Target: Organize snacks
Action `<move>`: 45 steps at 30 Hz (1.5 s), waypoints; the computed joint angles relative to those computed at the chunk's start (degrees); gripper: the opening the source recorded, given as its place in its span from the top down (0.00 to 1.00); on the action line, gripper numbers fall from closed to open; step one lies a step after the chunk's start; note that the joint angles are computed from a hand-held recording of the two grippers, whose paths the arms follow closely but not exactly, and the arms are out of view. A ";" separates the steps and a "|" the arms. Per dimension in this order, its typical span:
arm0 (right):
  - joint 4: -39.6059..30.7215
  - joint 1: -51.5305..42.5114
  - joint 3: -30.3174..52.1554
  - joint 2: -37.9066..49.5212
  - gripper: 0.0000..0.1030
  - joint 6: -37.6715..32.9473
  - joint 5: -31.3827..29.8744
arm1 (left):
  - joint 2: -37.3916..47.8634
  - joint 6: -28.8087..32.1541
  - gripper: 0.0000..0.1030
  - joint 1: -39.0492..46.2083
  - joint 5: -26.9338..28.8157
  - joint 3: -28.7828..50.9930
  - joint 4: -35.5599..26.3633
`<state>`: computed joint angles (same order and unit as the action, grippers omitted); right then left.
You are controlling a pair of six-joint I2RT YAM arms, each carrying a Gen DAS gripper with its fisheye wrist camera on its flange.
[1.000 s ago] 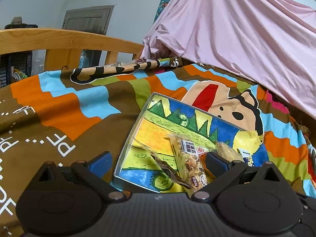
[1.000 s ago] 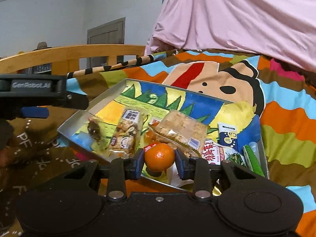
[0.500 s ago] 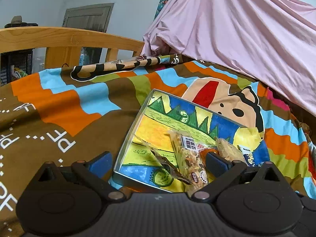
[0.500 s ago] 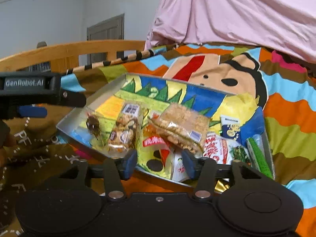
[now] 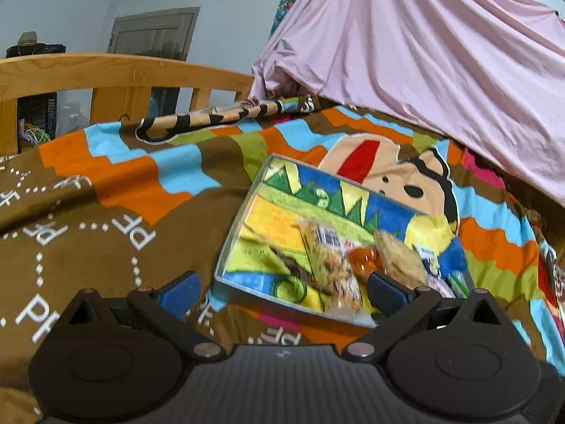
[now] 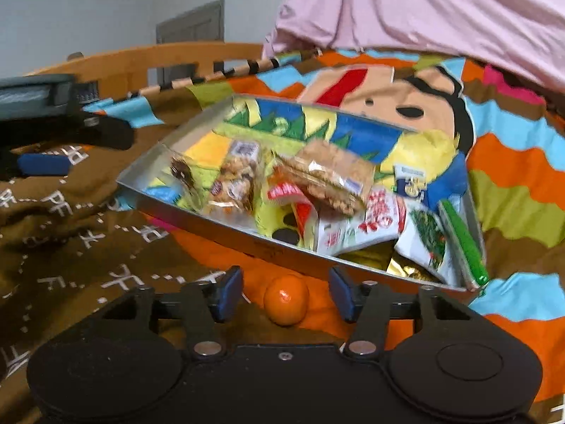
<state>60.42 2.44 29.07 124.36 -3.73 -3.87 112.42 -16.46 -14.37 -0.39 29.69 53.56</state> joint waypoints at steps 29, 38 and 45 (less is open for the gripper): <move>-0.41 -2.47 5.65 0.78 0.58 -2.20 0.59 | -9.75 -1.27 0.01 -0.55 -1.79 -10.09 0.04; 5.58 -5.25 -7.27 -11.44 0.26 1.21 -2.62 | -21.04 -0.73 0.01 -3.07 -4.10 -18.27 0.42; 4.44 -4.04 -21.72 -32.63 0.11 5.58 -1.31 | -34.00 -0.10 0.00 -6.08 -7.26 -26.30 -2.02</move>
<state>64.86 -1.60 7.35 91.73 1.85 -5.18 78.42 -16.55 -20.45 -7.65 3.39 51.54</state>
